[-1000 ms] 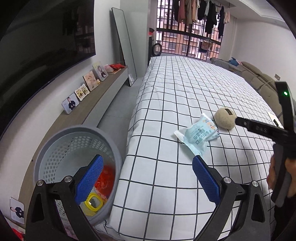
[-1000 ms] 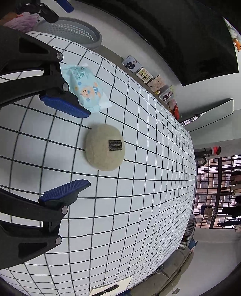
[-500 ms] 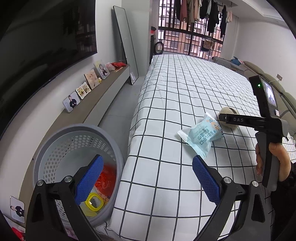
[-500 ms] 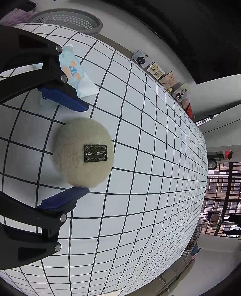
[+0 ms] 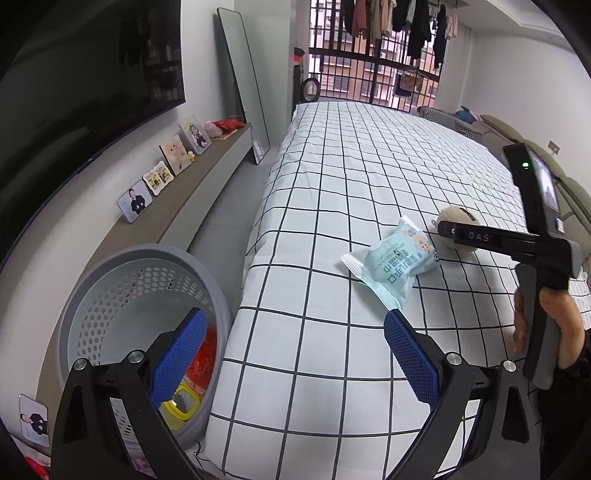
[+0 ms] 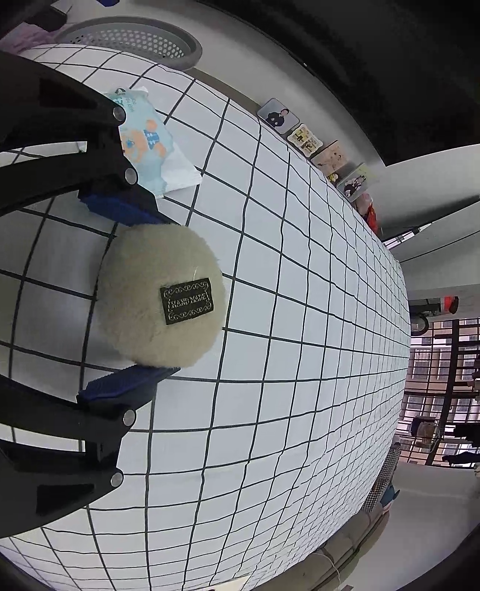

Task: Collect trash
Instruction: 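Grasp the beige fluffy ball with the right tool, then lower the left tool onto the blue wet-wipe packet and grasp it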

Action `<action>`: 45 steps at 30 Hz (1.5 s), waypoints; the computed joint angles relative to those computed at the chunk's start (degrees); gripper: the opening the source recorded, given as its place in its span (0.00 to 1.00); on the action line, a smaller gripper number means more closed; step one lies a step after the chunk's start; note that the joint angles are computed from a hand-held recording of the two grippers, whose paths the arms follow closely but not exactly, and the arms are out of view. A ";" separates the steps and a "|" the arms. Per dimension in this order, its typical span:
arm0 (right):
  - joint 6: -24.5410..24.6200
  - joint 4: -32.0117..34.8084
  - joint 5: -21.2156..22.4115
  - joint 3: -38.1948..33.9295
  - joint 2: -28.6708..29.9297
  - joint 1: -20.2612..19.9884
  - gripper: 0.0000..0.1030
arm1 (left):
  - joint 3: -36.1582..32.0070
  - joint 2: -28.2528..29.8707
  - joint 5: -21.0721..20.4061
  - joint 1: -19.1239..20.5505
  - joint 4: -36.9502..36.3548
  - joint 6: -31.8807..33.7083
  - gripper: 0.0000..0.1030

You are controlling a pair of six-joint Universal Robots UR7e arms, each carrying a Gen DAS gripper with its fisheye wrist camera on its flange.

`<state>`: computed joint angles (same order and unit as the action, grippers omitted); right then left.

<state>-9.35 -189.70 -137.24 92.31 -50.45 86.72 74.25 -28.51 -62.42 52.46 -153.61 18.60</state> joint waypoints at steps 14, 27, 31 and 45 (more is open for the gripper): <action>9.26 -9.55 -0.94 18.89 -8.16 3.42 0.64 | -5.32 4.54 -4.13 -0.98 2.57 3.99 0.92; 13.66 -11.78 2.93 25.26 -11.57 2.96 0.64 | -14.71 11.73 -4.89 -1.13 10.19 8.07 0.92; 13.09 -13.54 3.93 26.19 -12.01 2.69 0.64 | -17.32 13.59 -4.27 -1.33 11.76 9.45 0.92; 12.08 -16.18 6.24 27.37 -12.20 2.60 0.64 | -24.36 18.33 -4.68 -1.49 18.09 9.96 0.80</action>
<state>2.73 -205.89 -131.00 119.68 -62.65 89.33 49.90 -10.17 -67.10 50.97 -135.52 28.57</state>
